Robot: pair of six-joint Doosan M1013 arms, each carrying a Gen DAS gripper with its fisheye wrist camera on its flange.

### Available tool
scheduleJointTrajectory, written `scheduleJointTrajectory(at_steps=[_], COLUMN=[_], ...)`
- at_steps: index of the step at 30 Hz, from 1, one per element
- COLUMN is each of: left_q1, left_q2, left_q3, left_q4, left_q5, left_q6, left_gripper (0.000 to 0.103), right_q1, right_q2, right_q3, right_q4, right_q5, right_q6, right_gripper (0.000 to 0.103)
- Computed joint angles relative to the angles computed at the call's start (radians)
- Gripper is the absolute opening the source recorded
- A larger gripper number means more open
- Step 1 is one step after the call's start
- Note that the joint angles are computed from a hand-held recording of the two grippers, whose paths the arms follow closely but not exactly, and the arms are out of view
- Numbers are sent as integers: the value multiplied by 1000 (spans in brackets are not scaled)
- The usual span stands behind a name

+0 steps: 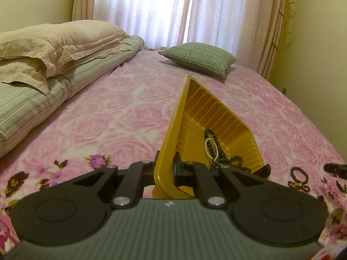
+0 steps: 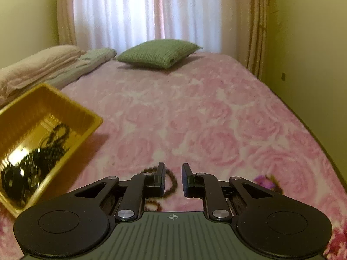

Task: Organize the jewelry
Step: 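Open the right tool over the tray and move it to the bracelets, then grasp the red-brown bead strand with the right tool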

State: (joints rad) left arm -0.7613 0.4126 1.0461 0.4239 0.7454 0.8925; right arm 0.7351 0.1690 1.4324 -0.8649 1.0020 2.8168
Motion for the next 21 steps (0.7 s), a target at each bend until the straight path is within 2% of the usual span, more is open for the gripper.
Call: scheduleJointTrajectory(at_steps=[6, 13, 21], left_q1=[0, -1, -1], left_q2=[0, 0, 0], left_q3=[0, 0, -2], left_q4=[1, 2, -1], left_q5=[0, 0, 3], left_q6=[-1, -2, -3], left_gripper=[7, 7, 7], right_q1=[-6, -12, -10], right_q2=[10, 25, 46], right_q3=[6, 7, -4], right_q4=[80, 153, 145], right_q5=[-28, -38, -42], right_q6=[-59, -151, -274], right_gripper=[17, 27, 27])
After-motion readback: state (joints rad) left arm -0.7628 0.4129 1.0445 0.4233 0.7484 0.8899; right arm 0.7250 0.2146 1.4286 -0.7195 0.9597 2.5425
